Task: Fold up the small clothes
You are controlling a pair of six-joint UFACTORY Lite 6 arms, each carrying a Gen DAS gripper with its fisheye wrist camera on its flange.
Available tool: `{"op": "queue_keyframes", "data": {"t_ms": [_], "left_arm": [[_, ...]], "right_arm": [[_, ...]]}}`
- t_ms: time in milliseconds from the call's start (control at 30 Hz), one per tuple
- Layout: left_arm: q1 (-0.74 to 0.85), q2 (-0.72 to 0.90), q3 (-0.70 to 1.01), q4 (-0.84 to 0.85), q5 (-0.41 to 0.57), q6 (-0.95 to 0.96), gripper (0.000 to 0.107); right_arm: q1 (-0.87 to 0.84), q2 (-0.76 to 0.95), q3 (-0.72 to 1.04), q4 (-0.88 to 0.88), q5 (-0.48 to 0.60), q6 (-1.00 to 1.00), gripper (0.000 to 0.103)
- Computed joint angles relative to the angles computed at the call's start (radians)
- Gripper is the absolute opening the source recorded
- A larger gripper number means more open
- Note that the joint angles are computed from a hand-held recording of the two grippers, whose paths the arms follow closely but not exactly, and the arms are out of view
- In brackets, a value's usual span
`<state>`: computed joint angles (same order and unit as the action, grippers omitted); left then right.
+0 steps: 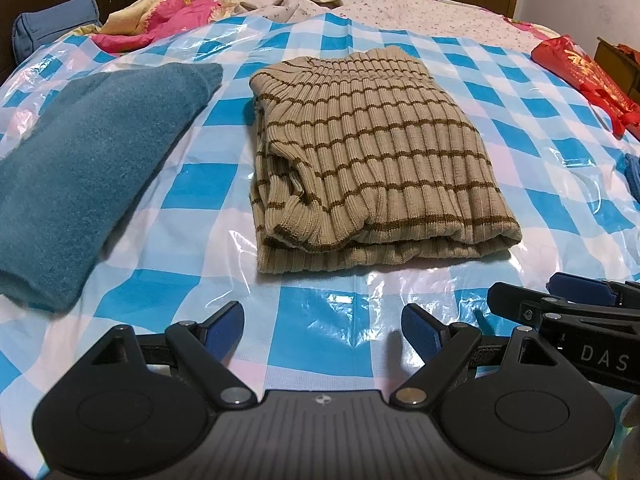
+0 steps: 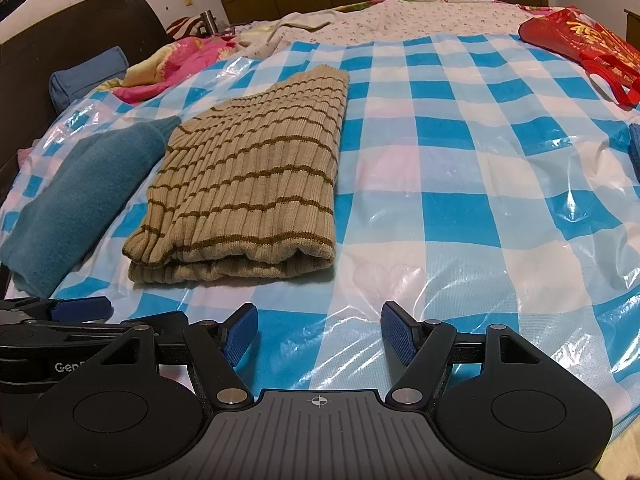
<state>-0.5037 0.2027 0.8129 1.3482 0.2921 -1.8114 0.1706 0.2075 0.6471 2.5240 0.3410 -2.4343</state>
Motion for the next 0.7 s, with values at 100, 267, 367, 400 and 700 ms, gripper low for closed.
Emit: {"op": "queue_keyframes", "data": {"t_ms": [100,267,367,400,700], "left_arm": [[-0.003,0.001,-0.001,0.013,0.003,-0.014,0.095],[0.005,-0.005,-0.005,0.0,-0.011,-0.007,0.095],[0.01,-0.007,-0.002,-0.034,-0.018,0.026,0.095],[0.009,-0.008,-0.002,-0.043,-0.018,0.033,0.095],[0.01,-0.011,-0.002,-0.064,-0.016,0.055,0.095]], "right_arm": [[0.001,0.001,0.002,0.001,-0.001,0.001,0.069],[-0.002,0.0,-0.001,-0.01,0.004,0.011,0.069],[-0.005,0.0,-0.002,-0.024,0.008,0.026,0.069],[-0.006,-0.002,-0.003,-0.029,0.008,0.031,0.069],[-0.011,-0.005,-0.003,-0.055,0.008,0.054,0.07]]}}
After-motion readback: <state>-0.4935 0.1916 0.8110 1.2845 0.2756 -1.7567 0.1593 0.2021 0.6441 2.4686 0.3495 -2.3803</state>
